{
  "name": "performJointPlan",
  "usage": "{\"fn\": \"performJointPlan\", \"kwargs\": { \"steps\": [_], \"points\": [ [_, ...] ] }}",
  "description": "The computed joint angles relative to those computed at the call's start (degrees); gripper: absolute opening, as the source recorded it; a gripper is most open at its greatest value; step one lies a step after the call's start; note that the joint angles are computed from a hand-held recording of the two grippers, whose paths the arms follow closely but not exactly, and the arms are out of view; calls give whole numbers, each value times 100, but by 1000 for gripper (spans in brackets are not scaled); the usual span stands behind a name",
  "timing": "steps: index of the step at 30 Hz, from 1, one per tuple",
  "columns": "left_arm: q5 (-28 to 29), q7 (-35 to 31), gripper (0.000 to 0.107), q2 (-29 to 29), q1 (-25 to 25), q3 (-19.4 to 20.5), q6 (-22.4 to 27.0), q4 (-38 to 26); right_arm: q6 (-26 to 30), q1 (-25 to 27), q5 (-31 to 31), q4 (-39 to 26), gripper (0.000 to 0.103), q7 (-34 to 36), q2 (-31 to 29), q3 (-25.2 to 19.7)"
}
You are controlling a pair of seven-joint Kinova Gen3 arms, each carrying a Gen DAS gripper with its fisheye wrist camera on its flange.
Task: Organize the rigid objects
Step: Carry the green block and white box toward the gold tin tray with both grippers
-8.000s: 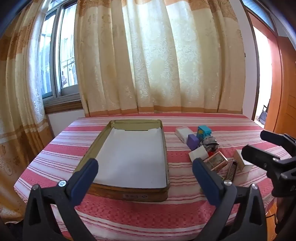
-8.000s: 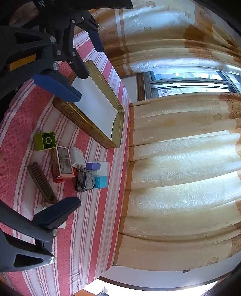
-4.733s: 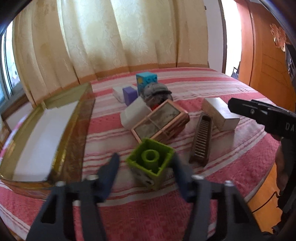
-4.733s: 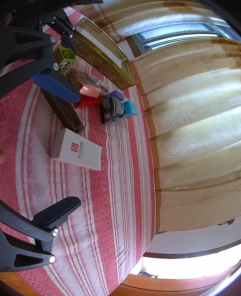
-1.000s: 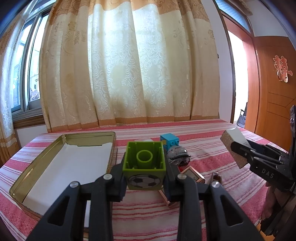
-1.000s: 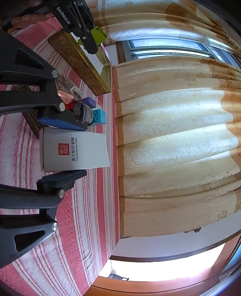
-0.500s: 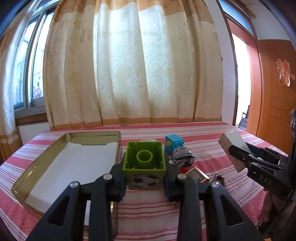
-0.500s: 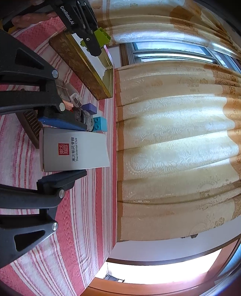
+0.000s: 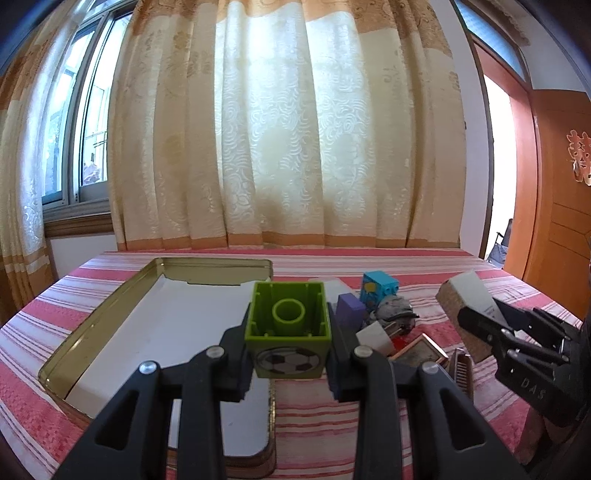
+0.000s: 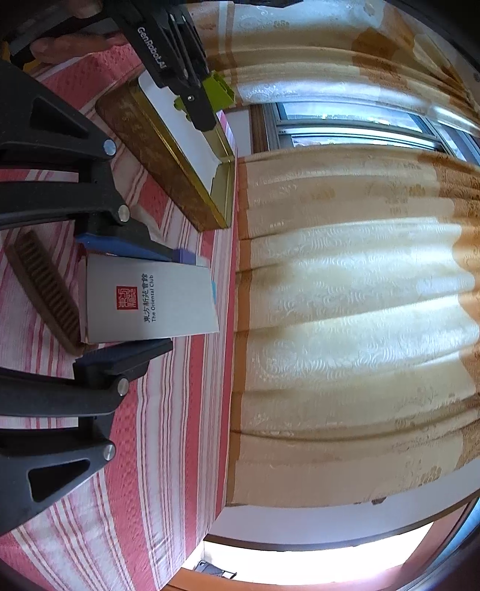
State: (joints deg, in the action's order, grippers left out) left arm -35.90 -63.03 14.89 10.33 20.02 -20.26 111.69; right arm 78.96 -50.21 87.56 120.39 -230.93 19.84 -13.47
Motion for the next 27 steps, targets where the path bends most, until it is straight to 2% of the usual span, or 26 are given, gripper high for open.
{"fn": "performJointPlan", "kwargs": {
  "steps": [18,27],
  "points": [
    [95,-10,30,44,-108,-17,86,-71,-253,11,214,-273,44,368,111,62],
    [-52,125,30,80,-270,77,137,-126,-475,58,313,-403,44,524,133,86]
  ]
}}
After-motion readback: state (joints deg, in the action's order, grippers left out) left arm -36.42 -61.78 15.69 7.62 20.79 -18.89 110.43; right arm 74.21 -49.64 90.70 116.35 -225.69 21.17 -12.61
